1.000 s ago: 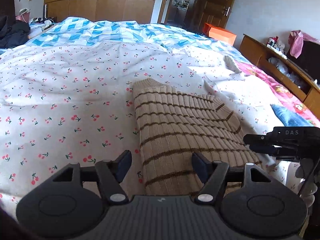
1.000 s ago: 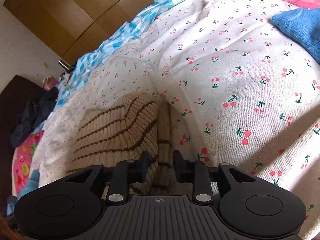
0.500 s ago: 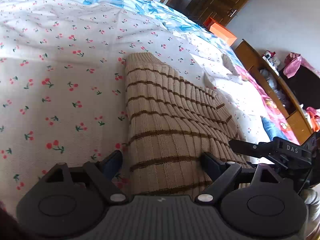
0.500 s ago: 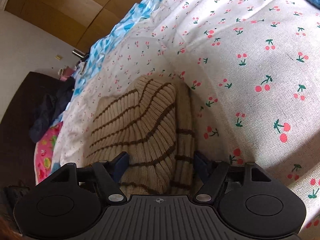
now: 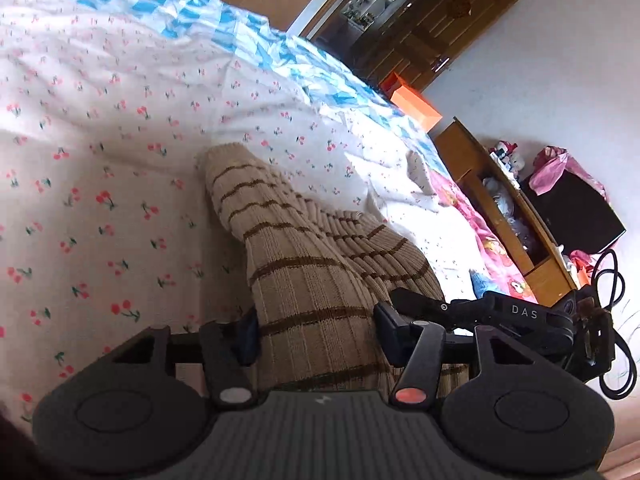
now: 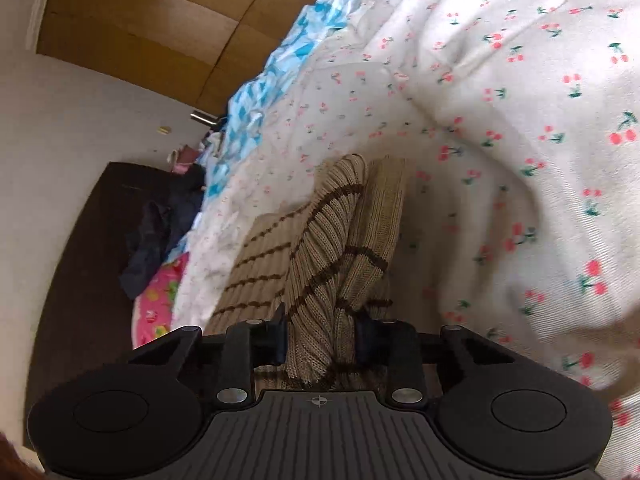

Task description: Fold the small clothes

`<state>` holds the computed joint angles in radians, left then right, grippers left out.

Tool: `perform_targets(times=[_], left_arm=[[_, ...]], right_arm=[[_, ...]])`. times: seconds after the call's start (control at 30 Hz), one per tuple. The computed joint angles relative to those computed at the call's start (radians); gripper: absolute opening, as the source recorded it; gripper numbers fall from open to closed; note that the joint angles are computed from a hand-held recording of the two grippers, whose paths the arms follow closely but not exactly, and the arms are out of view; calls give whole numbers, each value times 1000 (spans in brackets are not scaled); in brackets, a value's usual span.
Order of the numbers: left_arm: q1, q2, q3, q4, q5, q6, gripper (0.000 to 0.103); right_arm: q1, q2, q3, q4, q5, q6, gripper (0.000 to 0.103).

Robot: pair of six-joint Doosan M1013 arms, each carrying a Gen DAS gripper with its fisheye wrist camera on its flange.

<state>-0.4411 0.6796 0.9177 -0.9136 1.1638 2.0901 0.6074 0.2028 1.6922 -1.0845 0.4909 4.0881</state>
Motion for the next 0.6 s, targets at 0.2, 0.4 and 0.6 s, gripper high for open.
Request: perform_targets(times=[0.2, 0.4, 0.6], left_arm=[[-15, 3, 2, 170, -34, 11, 61], [-2, -5, 33, 156, -47, -18, 67], [-10, -74, 93, 217, -186, 99, 65]], right_arm=[[7, 26, -54, 230, 133, -269, 28], [20, 20, -59, 332, 219, -358, 38], [87, 52, -177, 271, 479, -530, 37]])
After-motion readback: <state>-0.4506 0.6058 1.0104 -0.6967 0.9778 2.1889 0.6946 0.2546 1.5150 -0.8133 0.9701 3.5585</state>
